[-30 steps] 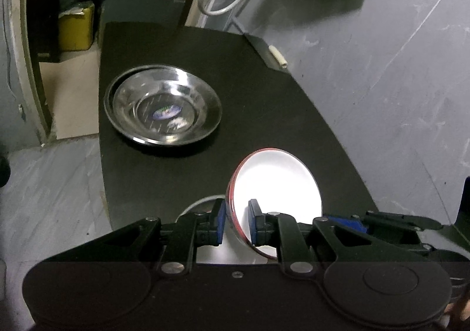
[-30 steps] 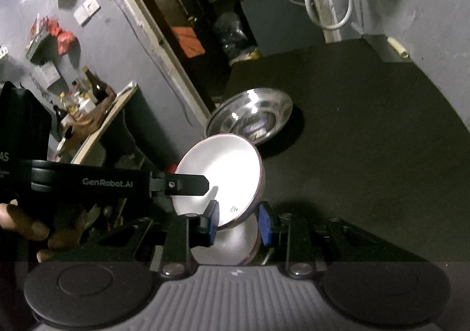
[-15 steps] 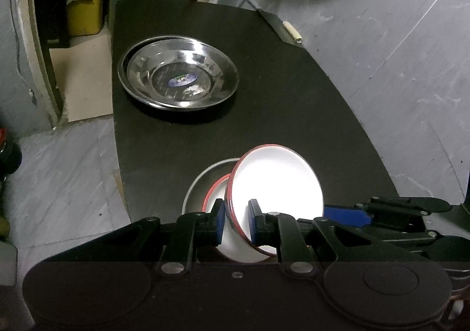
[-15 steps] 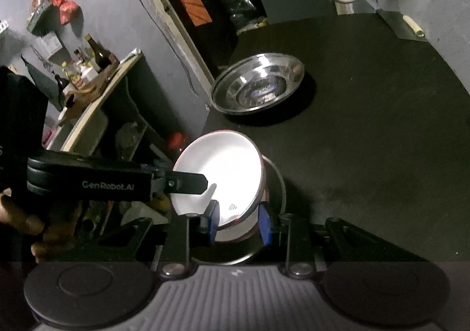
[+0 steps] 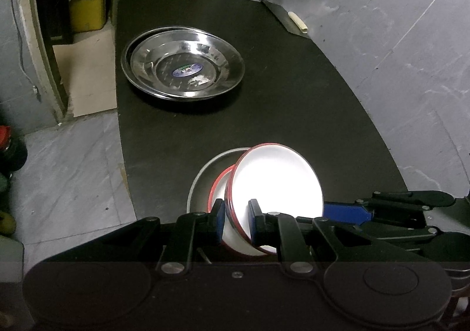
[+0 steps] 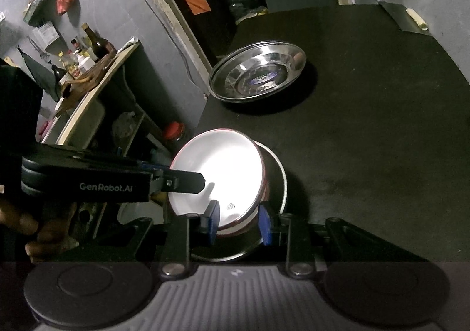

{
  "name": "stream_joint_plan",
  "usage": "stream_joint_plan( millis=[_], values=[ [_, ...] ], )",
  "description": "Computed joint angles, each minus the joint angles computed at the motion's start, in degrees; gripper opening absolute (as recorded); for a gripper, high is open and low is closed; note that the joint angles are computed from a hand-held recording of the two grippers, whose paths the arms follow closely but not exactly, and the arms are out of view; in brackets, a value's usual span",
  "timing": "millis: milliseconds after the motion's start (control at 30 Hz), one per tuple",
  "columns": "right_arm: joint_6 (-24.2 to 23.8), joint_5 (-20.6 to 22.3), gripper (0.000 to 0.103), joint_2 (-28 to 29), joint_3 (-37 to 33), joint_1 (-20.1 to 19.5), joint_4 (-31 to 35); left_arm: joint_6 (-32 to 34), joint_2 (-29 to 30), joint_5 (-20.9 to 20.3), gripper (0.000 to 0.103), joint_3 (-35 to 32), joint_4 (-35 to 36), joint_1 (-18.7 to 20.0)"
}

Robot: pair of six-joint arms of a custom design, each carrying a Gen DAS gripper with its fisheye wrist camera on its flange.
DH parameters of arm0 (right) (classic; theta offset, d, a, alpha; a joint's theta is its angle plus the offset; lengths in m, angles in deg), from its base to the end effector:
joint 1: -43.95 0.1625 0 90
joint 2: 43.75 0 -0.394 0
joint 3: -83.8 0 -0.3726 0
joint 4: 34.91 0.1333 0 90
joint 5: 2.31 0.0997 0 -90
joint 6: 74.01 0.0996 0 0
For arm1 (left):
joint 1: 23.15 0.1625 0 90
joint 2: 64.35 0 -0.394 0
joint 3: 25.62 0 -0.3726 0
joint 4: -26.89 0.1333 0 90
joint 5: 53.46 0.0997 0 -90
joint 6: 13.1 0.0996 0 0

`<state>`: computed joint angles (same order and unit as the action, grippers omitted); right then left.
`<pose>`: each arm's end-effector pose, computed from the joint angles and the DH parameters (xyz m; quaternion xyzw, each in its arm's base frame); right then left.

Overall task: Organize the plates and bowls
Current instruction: 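Lower the second white bowl into the first white bowl and open both grippers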

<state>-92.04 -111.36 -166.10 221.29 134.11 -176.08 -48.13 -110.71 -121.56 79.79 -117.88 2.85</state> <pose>0.1016 -0.2846 0.3805 0.0977 -0.9342 0.2769 0.2028 -0.4251 -0.3970 0.0285 0.2523 0.9481 -0.1206 0.1511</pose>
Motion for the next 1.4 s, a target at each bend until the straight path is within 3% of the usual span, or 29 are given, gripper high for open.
stream_joint_plan(
  millis=[1400],
  values=[
    [-0.9,0.0,0.034,1.2,-0.9,-0.9,1.8,-1.1,0.0,-1.0,0.019,-0.1,0.9,0.6]
  ],
)
